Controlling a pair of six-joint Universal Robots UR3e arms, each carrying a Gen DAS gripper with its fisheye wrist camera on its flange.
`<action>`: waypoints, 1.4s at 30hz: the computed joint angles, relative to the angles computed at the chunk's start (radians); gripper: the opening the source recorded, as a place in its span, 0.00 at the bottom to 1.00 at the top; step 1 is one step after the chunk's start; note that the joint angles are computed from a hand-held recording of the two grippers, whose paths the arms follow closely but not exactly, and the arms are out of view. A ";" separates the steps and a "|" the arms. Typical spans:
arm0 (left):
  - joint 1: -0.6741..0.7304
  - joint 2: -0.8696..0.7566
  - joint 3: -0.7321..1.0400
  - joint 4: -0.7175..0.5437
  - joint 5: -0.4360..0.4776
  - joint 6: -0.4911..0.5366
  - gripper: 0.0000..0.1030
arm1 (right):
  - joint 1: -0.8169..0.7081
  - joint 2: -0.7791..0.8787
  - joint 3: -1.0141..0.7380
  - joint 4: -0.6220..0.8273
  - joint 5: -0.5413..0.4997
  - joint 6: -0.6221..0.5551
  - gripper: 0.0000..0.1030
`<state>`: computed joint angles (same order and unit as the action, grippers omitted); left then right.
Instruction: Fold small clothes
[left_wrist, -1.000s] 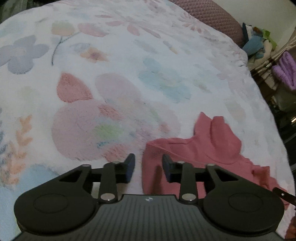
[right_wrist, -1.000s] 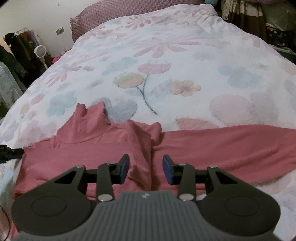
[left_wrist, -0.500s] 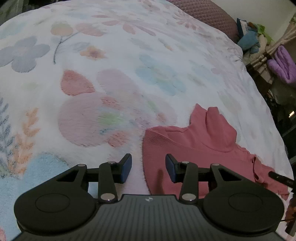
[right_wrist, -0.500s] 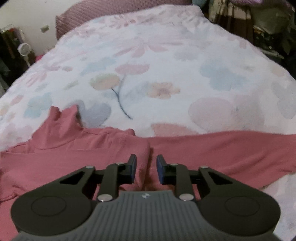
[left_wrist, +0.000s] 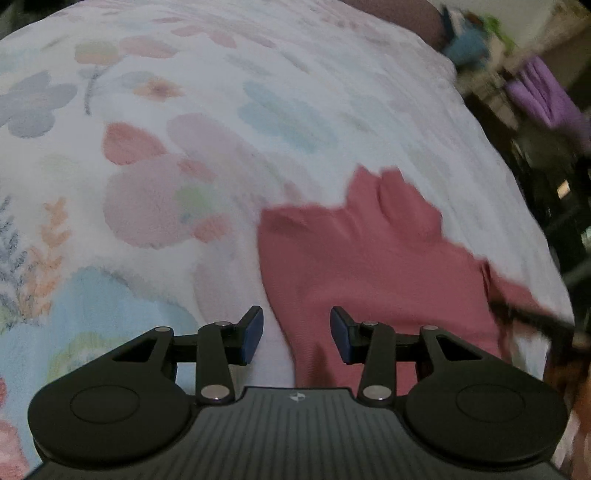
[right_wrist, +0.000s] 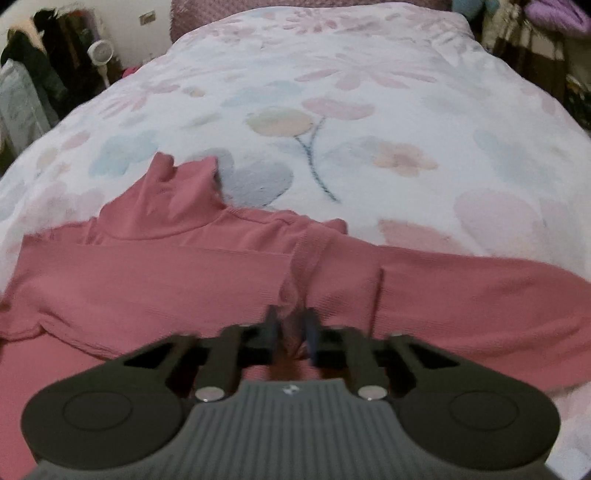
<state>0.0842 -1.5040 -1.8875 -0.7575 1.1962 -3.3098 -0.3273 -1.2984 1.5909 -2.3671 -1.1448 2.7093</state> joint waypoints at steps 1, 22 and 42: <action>-0.003 0.008 -0.002 -0.023 -0.005 0.024 0.48 | -0.011 -0.009 0.001 0.007 0.009 -0.003 0.05; -0.034 -0.007 0.031 -0.014 0.017 -0.004 0.46 | -0.077 -0.217 0.069 0.262 0.250 -0.120 0.36; -0.060 -0.235 0.141 0.168 0.093 -0.155 0.46 | -0.113 0.190 -0.202 0.106 0.213 0.219 0.00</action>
<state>0.0244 -1.7393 -1.7464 -0.5892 1.2891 -3.4644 -0.4406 -1.1081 1.3889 -2.2614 -0.9321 2.9286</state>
